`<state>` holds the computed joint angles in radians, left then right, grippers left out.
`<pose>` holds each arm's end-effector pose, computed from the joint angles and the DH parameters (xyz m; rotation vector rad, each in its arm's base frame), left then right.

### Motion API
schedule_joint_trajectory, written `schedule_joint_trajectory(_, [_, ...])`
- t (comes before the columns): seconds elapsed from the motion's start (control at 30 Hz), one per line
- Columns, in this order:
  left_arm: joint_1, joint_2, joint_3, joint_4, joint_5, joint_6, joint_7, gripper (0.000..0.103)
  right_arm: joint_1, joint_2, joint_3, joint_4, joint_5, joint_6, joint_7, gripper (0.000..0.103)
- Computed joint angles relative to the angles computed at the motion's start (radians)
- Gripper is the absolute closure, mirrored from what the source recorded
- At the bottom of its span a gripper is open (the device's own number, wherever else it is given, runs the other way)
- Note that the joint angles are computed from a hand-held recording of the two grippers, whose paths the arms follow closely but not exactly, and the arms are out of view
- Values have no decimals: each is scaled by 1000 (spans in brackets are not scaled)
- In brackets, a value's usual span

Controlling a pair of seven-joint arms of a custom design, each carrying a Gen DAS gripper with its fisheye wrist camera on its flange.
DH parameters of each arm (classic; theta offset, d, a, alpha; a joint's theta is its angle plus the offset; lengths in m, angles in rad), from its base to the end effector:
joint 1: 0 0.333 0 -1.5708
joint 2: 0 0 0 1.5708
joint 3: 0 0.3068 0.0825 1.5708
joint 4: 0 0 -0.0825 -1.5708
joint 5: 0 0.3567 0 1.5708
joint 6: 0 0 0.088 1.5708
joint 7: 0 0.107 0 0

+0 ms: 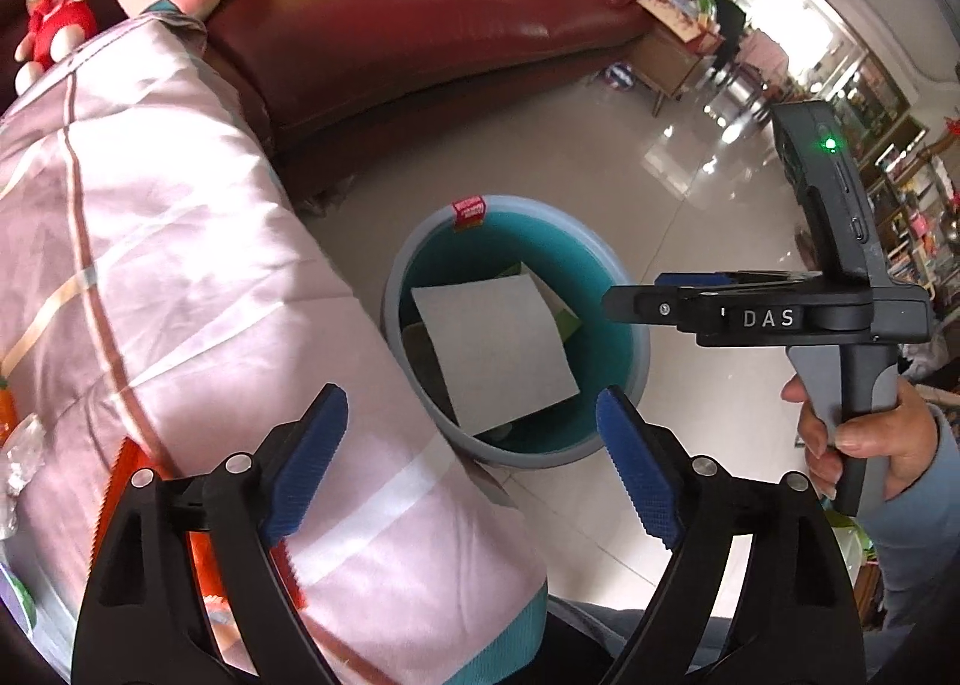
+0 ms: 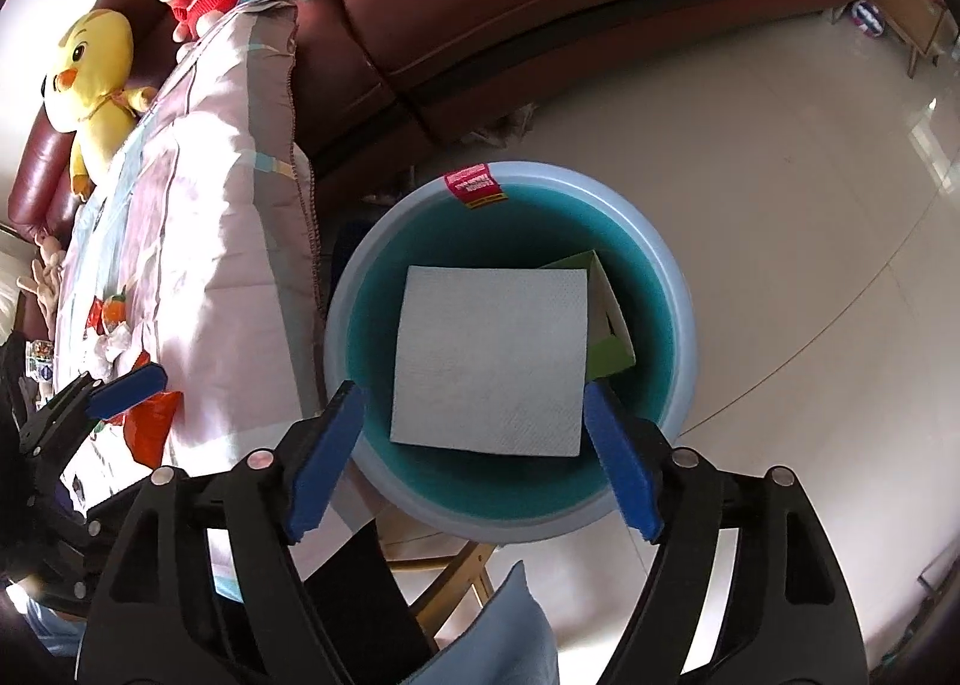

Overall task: Collect trash
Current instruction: 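Move both tools back over the table toward the red bag and plastic bags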

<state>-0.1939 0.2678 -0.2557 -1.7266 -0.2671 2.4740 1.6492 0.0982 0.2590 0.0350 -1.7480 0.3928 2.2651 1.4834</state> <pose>0.5889 -0.2657 0.4862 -1.7299 2.4283 -0.8453 0.6230 0.0917 0.4535 -1.9280 1.9202 0.0982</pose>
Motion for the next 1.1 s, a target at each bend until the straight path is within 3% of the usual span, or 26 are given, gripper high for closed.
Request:
schedule_joint_trajectory(0.3, [39,-172,29,-191,-74,86,37,13,47,-37,20,9,-29,-16,20,28])
schedule_joint_trajectory(0.7, [89,-382,131,-428,-182,155,122,12,156,-27,60,99,-94,-47,59,26])
schedule_joint_trajectory(1.0, [175,-501,223,-562,-144,163,110,12,265,134,98,374,-179,-172,99,26])
schedule_joint_trajectory(1.1, [213,-526,252,-593,-121,168,106,12,313,226,112,526,-203,-233,105,26])
